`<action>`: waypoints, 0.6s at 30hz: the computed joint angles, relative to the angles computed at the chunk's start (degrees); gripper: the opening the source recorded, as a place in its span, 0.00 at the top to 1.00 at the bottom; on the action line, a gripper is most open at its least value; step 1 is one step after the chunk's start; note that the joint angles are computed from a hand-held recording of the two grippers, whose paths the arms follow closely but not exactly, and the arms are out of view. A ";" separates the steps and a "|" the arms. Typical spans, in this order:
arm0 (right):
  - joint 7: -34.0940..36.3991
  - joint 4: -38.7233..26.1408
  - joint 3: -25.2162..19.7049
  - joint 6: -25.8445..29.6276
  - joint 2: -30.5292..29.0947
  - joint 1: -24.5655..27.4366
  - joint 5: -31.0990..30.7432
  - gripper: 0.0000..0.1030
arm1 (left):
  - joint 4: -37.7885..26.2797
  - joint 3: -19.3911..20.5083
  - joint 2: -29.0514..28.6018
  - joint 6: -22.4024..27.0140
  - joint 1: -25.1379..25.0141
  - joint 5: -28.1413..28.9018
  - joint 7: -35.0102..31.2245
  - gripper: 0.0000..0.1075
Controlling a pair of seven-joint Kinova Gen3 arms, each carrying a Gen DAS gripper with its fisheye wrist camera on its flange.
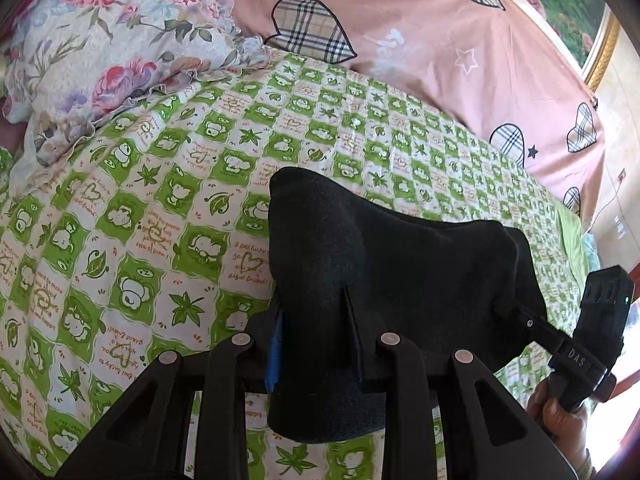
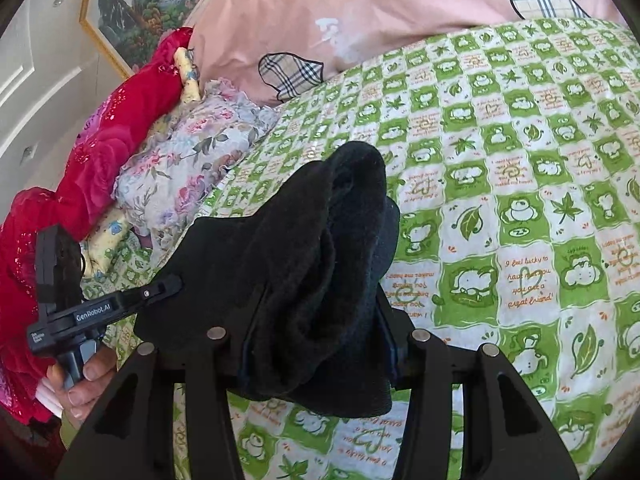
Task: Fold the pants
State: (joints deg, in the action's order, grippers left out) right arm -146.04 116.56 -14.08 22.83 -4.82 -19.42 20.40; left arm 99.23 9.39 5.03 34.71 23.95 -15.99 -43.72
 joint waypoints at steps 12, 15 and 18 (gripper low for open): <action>-3.68 1.95 -0.92 1.10 -1.58 1.79 1.35 0.29 | 1.35 -0.33 0.54 0.49 1.40 -2.88 2.83 0.56; -6.55 2.22 -2.30 2.40 -2.57 2.46 3.47 0.27 | 1.24 -0.19 0.17 1.70 1.99 -4.51 4.88 0.49; -9.23 2.10 -3.99 4.64 -3.19 2.74 6.05 0.25 | 1.30 0.21 -0.20 2.57 2.11 -4.98 5.69 0.46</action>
